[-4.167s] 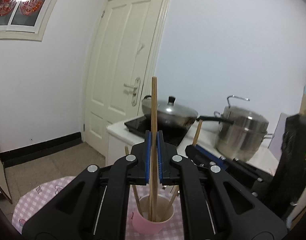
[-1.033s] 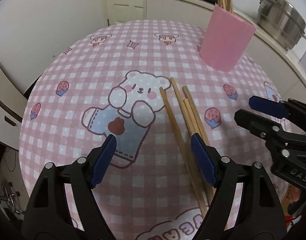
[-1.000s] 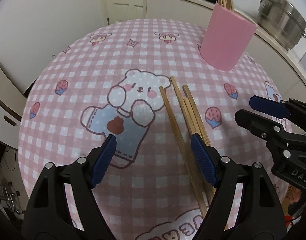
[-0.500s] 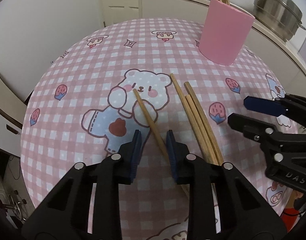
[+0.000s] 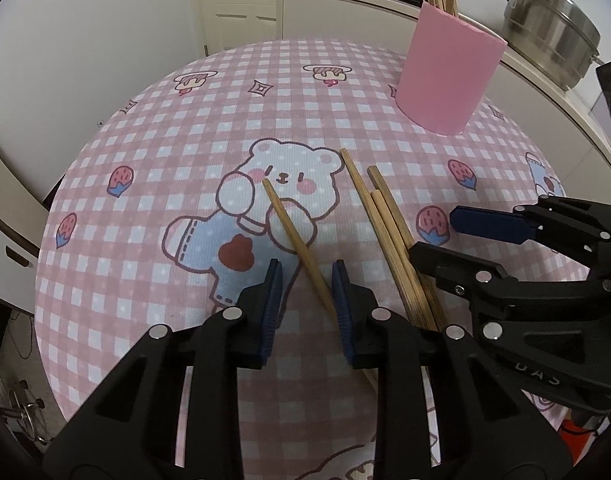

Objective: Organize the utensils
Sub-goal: 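Lower both grippers onto the chopsticks and close on one each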

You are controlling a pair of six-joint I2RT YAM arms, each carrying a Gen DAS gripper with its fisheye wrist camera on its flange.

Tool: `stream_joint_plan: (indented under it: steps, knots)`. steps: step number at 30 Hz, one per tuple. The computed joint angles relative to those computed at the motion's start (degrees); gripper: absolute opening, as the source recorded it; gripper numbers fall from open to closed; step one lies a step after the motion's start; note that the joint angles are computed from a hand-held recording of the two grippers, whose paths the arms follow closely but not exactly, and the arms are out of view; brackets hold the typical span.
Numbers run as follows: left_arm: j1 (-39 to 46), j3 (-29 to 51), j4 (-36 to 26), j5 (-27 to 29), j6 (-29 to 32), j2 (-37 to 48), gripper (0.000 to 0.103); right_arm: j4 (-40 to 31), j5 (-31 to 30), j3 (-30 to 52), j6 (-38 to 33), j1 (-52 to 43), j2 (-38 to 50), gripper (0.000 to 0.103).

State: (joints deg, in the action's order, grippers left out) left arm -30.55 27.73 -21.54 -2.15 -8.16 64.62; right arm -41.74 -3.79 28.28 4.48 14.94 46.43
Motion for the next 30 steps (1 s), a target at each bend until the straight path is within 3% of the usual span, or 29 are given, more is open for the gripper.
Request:
stream_joint_plan:
  steps: [30]
  knots:
    - [1.04,-0.41,-0.51,1.52,-2.08,-1.27,0.025,0.37,3.17,0.93,1.67,3.06,2.45,0.040]
